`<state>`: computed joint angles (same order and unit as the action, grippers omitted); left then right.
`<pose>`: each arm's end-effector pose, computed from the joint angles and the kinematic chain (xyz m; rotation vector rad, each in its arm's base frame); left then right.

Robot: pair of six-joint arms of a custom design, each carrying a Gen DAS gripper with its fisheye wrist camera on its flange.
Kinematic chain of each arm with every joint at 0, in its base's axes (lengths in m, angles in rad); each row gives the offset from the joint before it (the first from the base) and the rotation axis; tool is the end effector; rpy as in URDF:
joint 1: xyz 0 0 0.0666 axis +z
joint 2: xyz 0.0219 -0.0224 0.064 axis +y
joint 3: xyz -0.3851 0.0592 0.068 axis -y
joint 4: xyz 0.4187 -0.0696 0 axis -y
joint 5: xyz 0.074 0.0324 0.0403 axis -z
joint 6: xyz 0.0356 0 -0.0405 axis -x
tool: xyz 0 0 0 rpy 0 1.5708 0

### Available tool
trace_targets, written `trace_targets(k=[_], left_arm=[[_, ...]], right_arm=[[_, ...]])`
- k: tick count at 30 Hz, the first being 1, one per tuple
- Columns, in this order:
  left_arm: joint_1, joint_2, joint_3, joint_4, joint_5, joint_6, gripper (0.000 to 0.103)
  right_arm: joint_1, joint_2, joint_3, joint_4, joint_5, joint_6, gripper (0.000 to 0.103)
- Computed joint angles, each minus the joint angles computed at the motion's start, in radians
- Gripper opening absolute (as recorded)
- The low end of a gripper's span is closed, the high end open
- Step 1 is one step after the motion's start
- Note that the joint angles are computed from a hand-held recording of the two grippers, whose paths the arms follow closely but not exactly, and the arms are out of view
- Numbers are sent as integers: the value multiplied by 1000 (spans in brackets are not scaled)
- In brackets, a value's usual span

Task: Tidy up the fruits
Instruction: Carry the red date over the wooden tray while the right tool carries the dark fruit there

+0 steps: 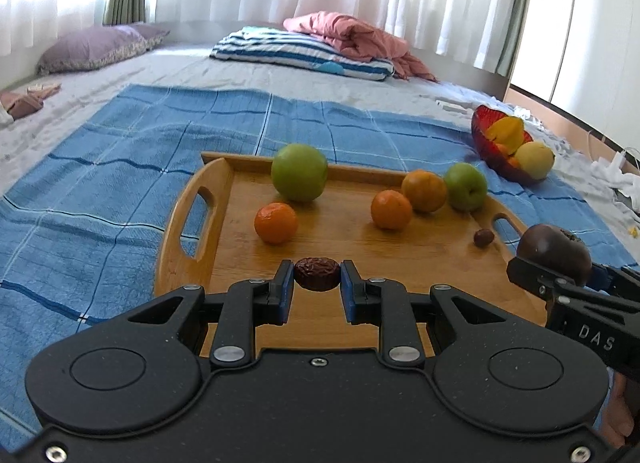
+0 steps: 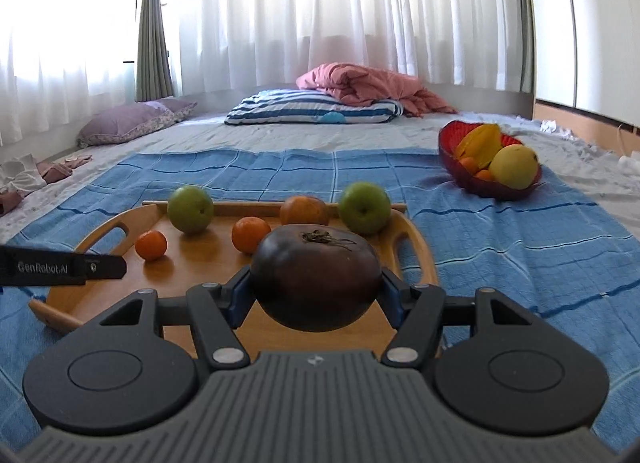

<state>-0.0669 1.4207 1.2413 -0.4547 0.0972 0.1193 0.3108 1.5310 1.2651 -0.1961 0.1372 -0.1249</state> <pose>0.5301 -0.0394 0.3818 -0.0035 2.2094 -0.2108 0.5502 0.1712 0.3592 -0.1024 2.0282 0.1354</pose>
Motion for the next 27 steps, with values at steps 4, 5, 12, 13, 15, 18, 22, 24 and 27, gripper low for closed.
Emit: trace_targets(k=[4, 5, 12, 13, 15, 18, 22, 24, 27], left_arm=[[5, 41, 37, -22, -1, 5, 23], [5, 50, 45, -24, -5, 2, 23], [9, 111, 95, -36, -36, -12, 23], [9, 118, 101, -37, -40, -15, 23], [11, 133, 113, -40, -47, -21, 23], [14, 148, 125, -44, -49, -17, 23], [16, 160, 135, -44, -46, -15, 23], [15, 165, 140, -45, -49, -19, 23], [14, 171, 146, -46, -52, -20, 23]], right_arm=[[-6, 48, 64, -47, -22, -5, 66], [-8, 62, 81, -59, -26, -4, 66], [-16, 137, 174, -124, -44, 2, 66], [-18, 147, 188, -134, -45, 4, 66], [-20, 166, 210, -148, -47, 9, 66], [-24, 192, 242, -174, -52, 11, 66], [-26, 218, 274, -196, -55, 4, 66], [-26, 229, 285, -205, -53, 0, 66], [-29, 239, 297, -217, -55, -11, 66]])
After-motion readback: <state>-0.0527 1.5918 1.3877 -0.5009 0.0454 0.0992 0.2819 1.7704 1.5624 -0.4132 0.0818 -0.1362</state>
